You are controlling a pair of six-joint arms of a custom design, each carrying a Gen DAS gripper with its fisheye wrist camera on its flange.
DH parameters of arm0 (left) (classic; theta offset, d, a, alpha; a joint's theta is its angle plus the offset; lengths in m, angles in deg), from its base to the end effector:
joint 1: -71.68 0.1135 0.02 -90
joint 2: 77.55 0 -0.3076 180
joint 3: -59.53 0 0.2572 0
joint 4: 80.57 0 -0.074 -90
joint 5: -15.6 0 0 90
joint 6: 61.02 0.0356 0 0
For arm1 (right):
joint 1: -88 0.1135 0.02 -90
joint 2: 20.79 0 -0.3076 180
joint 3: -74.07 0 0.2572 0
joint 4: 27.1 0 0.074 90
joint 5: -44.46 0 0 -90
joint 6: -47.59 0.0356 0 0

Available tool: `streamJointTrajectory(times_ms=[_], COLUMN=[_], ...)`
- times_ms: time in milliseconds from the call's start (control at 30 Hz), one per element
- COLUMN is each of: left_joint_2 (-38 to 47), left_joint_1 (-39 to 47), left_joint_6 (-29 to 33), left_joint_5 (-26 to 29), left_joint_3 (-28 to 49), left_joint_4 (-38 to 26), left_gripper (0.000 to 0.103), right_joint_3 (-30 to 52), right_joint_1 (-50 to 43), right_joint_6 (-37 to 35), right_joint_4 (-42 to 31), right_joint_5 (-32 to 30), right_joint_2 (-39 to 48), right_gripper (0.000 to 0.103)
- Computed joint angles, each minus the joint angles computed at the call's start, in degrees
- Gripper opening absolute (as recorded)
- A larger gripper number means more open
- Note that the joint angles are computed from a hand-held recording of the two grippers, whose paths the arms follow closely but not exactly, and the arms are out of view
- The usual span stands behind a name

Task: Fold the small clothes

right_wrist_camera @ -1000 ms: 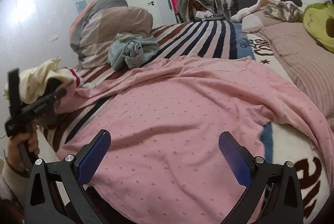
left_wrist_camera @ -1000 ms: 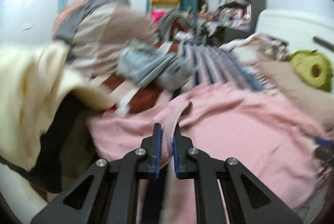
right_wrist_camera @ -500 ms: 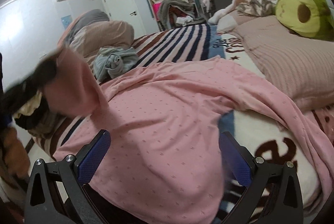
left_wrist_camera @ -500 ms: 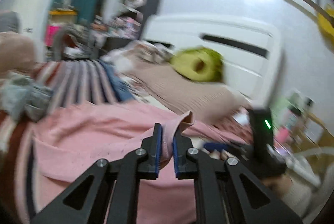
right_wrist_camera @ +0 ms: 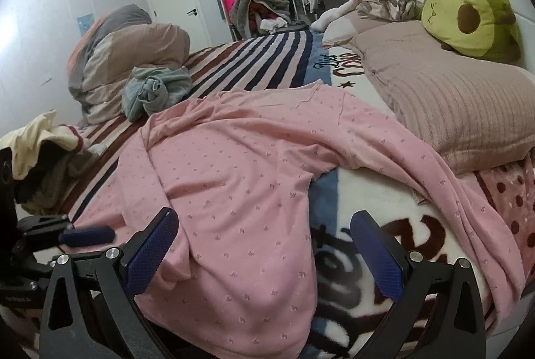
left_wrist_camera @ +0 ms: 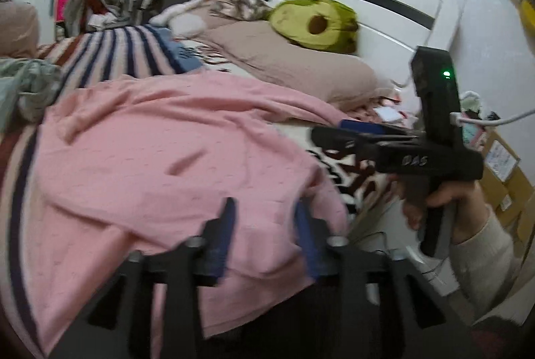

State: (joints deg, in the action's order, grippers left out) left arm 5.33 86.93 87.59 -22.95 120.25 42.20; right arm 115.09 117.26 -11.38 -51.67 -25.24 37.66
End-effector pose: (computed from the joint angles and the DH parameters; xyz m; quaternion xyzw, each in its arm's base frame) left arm 0.2367 0.0357 0.2272 0.3687 0.8187 -0.2954 0.3263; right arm 0.1668 0.0793 0.2267 0.0856 0.8980 0.0618 0.4271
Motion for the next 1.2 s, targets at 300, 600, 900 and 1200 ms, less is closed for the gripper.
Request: streamJointTrajectory(times_ms=[300,600,900,1200], left_joint_2=[4.26,11.36,19.48,21.23], left_joint_1=[9.74,16.56,21.49,21.05], left_joint_6=[-3.89,-11.72,-14.82,-13.99], left_joint_5=[0.53,-2.86,-4.15,-5.84], left_joint_3=[5.26,9.37,15.33,14.72], left_joint_4=[5.56,18.41,21.78,23.50], left_gripper=[0.053,0.061,0.063,0.063], right_joint_3=[4.65,15.97,35.27,44.16], right_joint_1=[-0.83,-2.33,-2.90,-2.66], right_joint_6=[-4.30,-10.79,-14.91,-15.73], right_joint_4=[3.34,9.99,6.71,2.92], right_joint_5=[-5.87,-21.50,-31.95,-34.52], right_joint_2=[5.11,25.99,48.27,56.73], right_gripper=[0.073,0.070,0.061,0.034])
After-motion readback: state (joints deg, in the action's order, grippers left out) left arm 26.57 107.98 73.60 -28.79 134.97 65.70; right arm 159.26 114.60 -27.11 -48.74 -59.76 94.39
